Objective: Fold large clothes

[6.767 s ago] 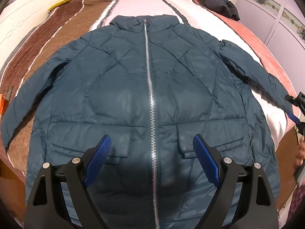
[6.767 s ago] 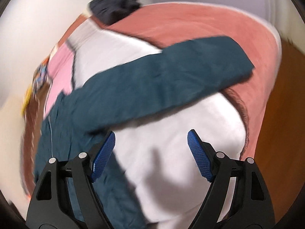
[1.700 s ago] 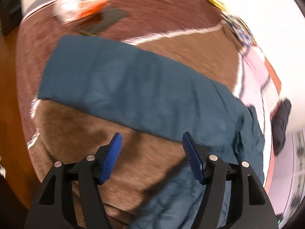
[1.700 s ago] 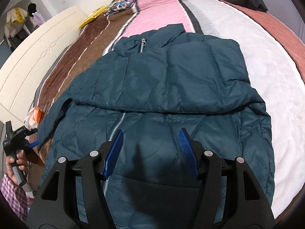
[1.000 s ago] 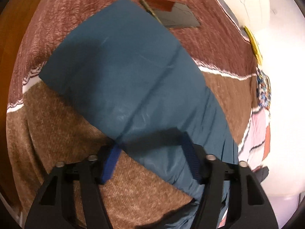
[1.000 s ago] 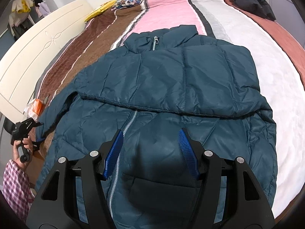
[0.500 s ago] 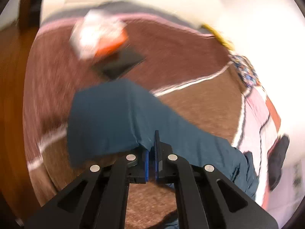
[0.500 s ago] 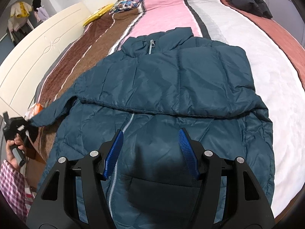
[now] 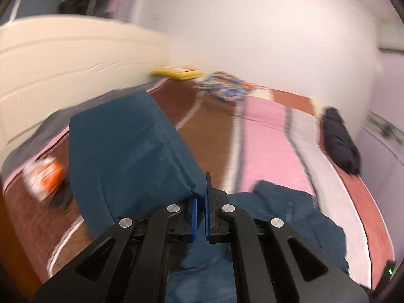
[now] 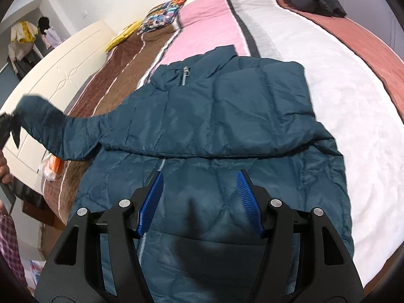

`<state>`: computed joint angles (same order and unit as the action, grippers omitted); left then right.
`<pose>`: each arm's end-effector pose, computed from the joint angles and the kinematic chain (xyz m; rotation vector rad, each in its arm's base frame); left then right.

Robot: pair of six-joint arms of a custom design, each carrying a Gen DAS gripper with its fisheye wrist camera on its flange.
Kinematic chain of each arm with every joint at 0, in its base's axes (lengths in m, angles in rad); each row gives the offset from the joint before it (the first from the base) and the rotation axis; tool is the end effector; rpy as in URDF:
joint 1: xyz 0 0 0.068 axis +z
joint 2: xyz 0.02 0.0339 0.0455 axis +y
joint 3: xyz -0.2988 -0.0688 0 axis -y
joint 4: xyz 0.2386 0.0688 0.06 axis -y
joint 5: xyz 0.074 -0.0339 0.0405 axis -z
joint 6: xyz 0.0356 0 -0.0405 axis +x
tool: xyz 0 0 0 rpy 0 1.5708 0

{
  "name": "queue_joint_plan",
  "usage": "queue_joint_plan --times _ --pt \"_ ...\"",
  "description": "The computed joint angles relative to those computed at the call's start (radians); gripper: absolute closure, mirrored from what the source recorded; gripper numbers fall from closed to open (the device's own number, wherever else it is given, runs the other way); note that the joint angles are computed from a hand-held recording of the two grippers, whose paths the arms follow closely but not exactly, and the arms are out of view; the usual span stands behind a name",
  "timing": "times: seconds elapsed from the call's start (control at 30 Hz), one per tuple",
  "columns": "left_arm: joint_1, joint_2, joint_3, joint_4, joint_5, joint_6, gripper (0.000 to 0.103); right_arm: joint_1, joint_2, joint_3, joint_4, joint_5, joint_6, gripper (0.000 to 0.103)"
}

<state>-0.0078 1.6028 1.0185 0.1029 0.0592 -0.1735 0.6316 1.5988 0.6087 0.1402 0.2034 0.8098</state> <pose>0.3587 -0.0049 0.2799 -0.1334 2.0514 -0.1733 0.2313 0.1603 0.1638 0.3105 2.4211 0.4197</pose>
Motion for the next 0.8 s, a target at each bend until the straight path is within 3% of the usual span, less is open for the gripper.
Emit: queue_joint_plan --times 0.27,0.57,0.6,0.63,0.67,0.7,0.73,0.8 --pt "-0.299 0.105 0.057 -0.024 -0.01 0.111 0.099 -0.086 -0.116 -0.14 0.05 -0.014 0.024 0.042" --pt "-0.497 0.467 0.198 -0.09 -0.077 0.139 0.097 -0.155 -0.155 -0.208 0.084 -0.055 0.02 0.042" --pt "-0.503 0.476 0.188 -0.09 -0.078 0.144 0.094 -0.158 -0.151 -0.209 0.087 -0.06 0.016 0.042" --pt "-0.505 0.504 0.211 -0.127 -0.052 0.159 0.079 -0.161 -0.146 -0.212 0.093 -0.065 0.014 0.042" --pt "-0.5 0.52 0.23 -0.169 -0.01 0.171 0.057 -0.164 -0.14 -0.213 0.098 -0.071 0.013 0.042" --pt "-0.505 0.528 0.255 -0.208 0.007 0.174 0.048 -0.169 -0.133 -0.21 0.101 -0.077 0.01 0.042" --pt "-0.507 0.527 0.247 -0.219 0.02 0.181 0.043 -0.172 -0.127 -0.209 0.106 -0.082 0.011 0.042" --pt "-0.505 0.498 0.2 -0.203 0.036 0.212 0.043 -0.173 -0.12 -0.207 0.113 -0.09 0.013 0.042"
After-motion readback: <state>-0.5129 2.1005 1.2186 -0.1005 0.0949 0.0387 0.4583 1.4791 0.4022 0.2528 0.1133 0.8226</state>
